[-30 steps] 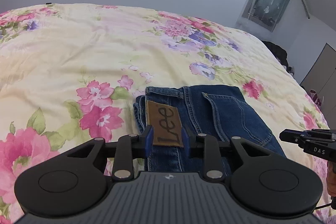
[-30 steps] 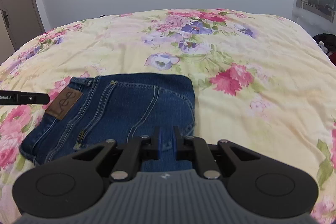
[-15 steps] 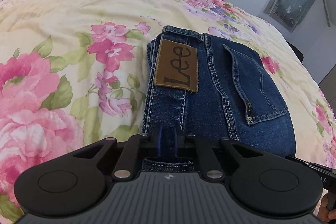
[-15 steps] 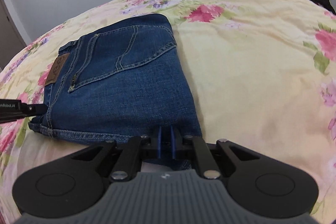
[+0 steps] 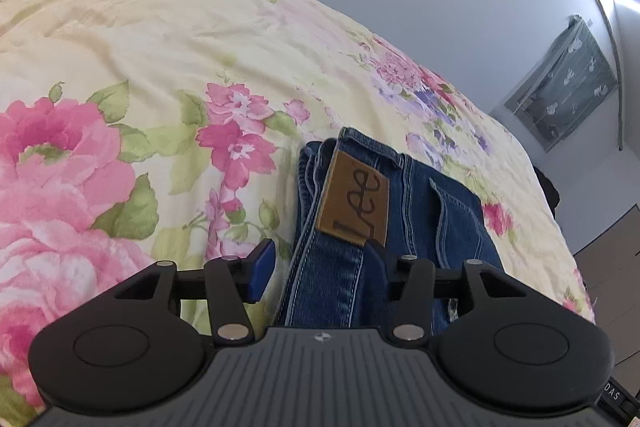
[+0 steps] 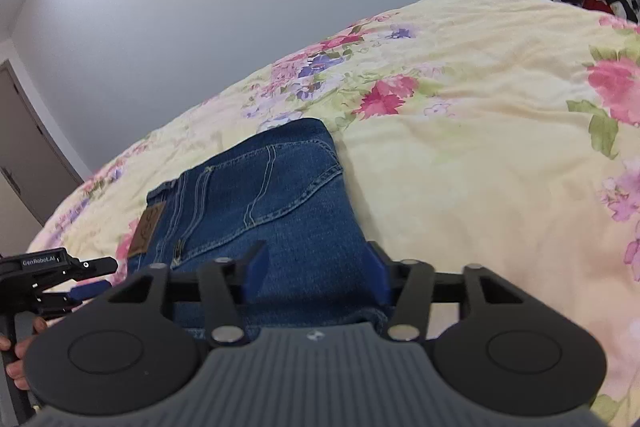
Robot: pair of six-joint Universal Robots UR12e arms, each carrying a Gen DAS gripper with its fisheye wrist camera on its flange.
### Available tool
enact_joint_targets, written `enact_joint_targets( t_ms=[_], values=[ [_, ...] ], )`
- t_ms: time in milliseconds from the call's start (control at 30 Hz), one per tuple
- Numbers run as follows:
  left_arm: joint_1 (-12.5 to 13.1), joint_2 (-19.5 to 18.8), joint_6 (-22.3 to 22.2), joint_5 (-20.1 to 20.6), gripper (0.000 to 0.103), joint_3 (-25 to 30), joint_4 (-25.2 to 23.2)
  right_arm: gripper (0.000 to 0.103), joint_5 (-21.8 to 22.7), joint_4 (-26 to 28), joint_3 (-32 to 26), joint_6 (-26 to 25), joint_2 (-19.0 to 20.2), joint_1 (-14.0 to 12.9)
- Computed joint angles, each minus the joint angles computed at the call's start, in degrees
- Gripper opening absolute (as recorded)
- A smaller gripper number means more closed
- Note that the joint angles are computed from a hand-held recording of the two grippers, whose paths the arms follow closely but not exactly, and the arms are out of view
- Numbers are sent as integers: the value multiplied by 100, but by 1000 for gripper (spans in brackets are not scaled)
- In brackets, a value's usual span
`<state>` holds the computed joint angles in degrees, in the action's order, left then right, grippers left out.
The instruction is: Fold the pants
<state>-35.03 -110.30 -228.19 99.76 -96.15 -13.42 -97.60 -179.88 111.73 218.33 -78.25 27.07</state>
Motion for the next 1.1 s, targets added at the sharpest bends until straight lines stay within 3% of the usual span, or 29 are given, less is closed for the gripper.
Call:
enact_joint_targets(
  t_ms=[33,200,300,467,633,933,1100],
  values=[
    [63,-21,-23,-107,60,40,-51,70,98,-71,-6,167,34,-56],
    [277,-185,53,-648,63,224,-253,70,817,-236,-73,837,241,-376],
    [333,-299,-21,-840,74,245,-79,70,1402,-381,-101,1266,388,-564],
    [477,-402,107,-1325,78,318,5,69,2331,-571,-250,1449,656,-828],
    [578,-529,76,-1779,78,368,179,59,3065,-501,-517,1599,925,-1058],
    [628,-672,19,-2031,68,414,408,54,3614,193,-856,1087,1031,-1196],
    [596,-664,141,-1931,54,497,238,40,3483,340,-878,1036,988,-1174]
  ],
)
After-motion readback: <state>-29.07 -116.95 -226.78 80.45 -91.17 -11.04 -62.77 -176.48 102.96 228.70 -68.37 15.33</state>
